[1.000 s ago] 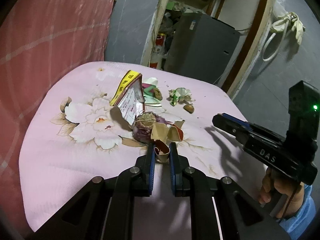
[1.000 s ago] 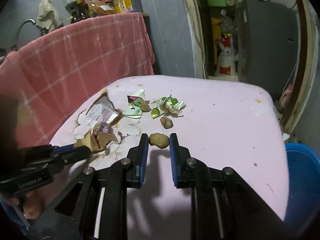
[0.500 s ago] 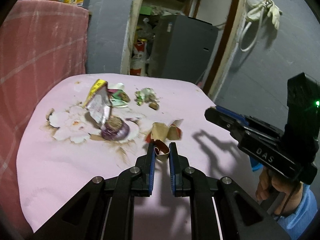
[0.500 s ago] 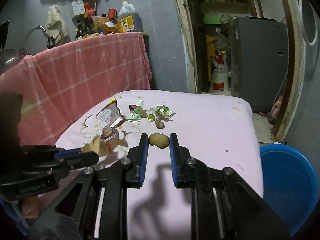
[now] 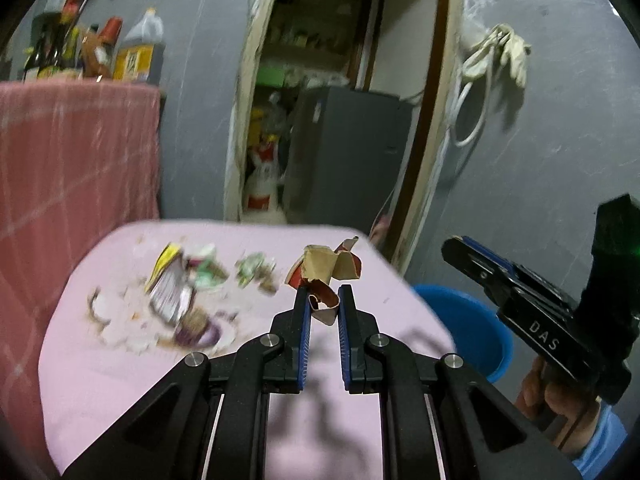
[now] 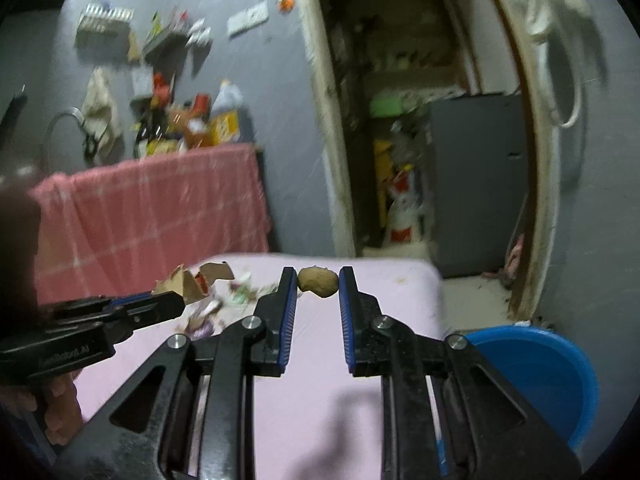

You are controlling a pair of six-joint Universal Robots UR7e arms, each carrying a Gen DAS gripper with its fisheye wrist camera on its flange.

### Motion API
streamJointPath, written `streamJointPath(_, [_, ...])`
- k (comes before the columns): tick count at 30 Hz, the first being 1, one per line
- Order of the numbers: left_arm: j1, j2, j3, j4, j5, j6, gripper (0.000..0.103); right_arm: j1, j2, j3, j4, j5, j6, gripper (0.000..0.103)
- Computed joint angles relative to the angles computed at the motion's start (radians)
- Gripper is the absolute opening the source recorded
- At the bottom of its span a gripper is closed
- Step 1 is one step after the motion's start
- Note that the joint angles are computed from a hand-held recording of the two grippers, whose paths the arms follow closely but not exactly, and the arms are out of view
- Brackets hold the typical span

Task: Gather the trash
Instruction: 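Carry the tan peel and brown nut over the blue basin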

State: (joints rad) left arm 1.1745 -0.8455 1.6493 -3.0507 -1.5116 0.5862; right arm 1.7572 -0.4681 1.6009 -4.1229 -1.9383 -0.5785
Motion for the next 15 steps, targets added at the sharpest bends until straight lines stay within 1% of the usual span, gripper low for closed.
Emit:
streamJointPath(2, [-0.010,0.009,0.001,-0.025,-0.035,0.005,0.010,-0.001,-0.006,0.014,-0.081,-0.007,-0.007,0.021])
streamJointPath(6, [-0.042,0.038,0.005,-0.092,-0.093,0.006,0.010,0.003,-0.007,0.024,-0.252,-0.038,-0.060,0.021])
streamJointPath(10, [-0.074,0.067,0.009,-0.136,-0.125,0.015,0.010,0.000,-0.014,0.035,-0.357,-0.081,-0.113,0.021])
streamJointPath(15, [-0.099,0.114,-0.001,-0.165,-0.137,0.050,0.011,-0.009,-0.024,0.046,-0.425,-0.127,-0.156,0.021])
